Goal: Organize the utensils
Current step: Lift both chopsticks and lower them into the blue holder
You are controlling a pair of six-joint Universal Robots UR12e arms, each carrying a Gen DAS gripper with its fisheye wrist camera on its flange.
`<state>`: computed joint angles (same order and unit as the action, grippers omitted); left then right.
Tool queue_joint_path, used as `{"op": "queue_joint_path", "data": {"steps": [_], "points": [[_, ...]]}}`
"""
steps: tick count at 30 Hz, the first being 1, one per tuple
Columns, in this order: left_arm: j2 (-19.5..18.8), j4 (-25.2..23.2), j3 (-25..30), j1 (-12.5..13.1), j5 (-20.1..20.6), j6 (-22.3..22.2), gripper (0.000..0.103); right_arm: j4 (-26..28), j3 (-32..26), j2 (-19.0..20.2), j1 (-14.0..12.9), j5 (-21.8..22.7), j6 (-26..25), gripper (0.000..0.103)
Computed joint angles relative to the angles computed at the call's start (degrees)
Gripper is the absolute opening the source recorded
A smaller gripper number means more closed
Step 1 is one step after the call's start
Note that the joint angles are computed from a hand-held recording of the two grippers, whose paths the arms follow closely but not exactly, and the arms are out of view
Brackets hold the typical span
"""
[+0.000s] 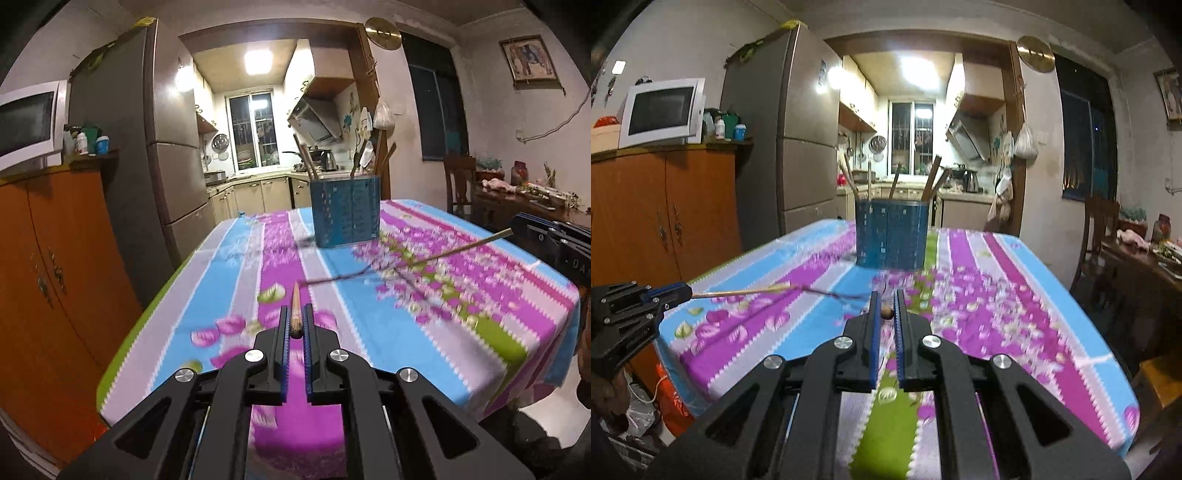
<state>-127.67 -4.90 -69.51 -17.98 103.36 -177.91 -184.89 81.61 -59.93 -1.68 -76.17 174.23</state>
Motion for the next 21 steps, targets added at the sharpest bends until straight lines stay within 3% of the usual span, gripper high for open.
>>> {"op": "queue_joint_path", "data": {"steps": [10, 21], "points": [[-0.5, -1.9, 6.5, 1.7, -4.0, -2.0, 0.008, 0.0, -6.2, 1.5, -0.7, 2.2, -0.7, 0.005], [-3.5, -7.7, 16.5, 2.9, -10.1, -2.1, 0.008, 7.6, -13.0, 2.9, -2.1, 8.5, 1.4, 0.005]]}}
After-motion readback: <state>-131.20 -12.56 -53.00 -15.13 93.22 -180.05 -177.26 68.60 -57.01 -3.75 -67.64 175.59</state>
